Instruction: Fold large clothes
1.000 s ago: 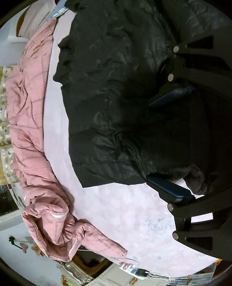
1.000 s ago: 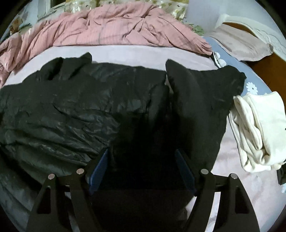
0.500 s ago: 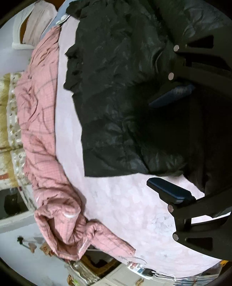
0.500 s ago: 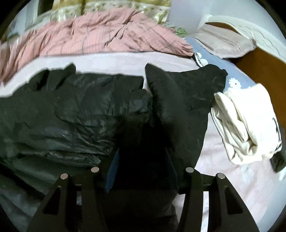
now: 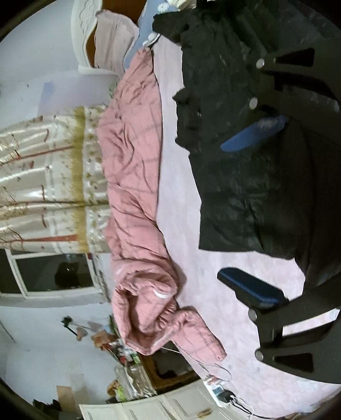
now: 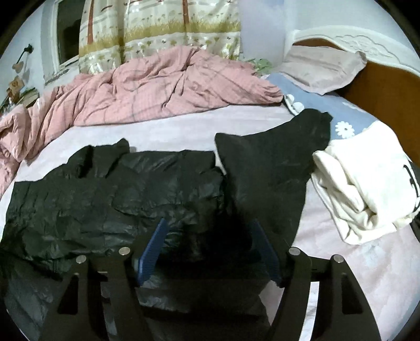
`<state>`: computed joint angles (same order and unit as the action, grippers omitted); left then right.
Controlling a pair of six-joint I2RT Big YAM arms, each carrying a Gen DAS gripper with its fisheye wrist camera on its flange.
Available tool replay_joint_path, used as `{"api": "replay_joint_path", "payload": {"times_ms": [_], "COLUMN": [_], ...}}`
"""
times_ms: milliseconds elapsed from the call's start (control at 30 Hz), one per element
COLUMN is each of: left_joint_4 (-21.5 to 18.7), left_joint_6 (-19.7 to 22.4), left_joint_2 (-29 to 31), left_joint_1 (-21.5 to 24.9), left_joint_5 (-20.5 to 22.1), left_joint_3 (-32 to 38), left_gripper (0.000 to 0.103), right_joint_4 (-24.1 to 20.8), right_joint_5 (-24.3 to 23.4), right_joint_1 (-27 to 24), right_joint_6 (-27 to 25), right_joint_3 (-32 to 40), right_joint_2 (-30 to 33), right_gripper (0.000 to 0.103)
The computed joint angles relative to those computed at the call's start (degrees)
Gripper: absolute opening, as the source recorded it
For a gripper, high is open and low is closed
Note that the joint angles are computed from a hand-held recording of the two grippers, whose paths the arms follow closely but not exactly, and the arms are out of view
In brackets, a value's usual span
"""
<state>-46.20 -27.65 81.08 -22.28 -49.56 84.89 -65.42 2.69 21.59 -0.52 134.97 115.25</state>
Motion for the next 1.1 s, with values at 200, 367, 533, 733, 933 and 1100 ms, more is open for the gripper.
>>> {"api": "replay_joint_path", "payload": {"times_ms": [200, 367, 533, 733, 933, 1100], "left_joint_4": [3.0, 4.6, 3.3, 6.7, 7.6, 5.2], "left_joint_6": [3.7, 5.9, 5.4, 4.9, 2.2, 0.4], "left_joint_2": [0.6, 0.3, 1.6, 1.0, 1.1, 1.7], "left_joint_1": [-1.8, -3.2, -3.3, -4.0, -4.0, -3.0], "left_joint_5": [3.2, 4.9, 5.1, 3.7, 1.5, 3.2], "left_joint_3": [0.1, -0.4, 0.0, -1.2, -1.6, -1.0], "left_gripper": [0.098, 0.101, 0.102, 0.102, 0.102, 0.102], "right_joint_4": [-2.3, -0.9, -2.0, 0.5, 5.3, 6.3], "right_joint_5": [-5.2, -2.4, -7.7, -5.8, -3.8, -1.7], "right_joint_1": [-0.7, -0.6, -1.0, -0.9, -1.9, -3.4], "right_joint_6": [-0.7, -0.9, 1.1, -0.9, -0.4, -0.1], "right_joint_3": [0.9, 1.7, 3.7, 1.2, -3.1, -1.7], "right_joint_2": [1.0, 1.3, 1.9, 0.2, -2.3, -1.5], "right_gripper": [0.070, 0.070, 0.070, 0.071, 0.083, 0.086]}}
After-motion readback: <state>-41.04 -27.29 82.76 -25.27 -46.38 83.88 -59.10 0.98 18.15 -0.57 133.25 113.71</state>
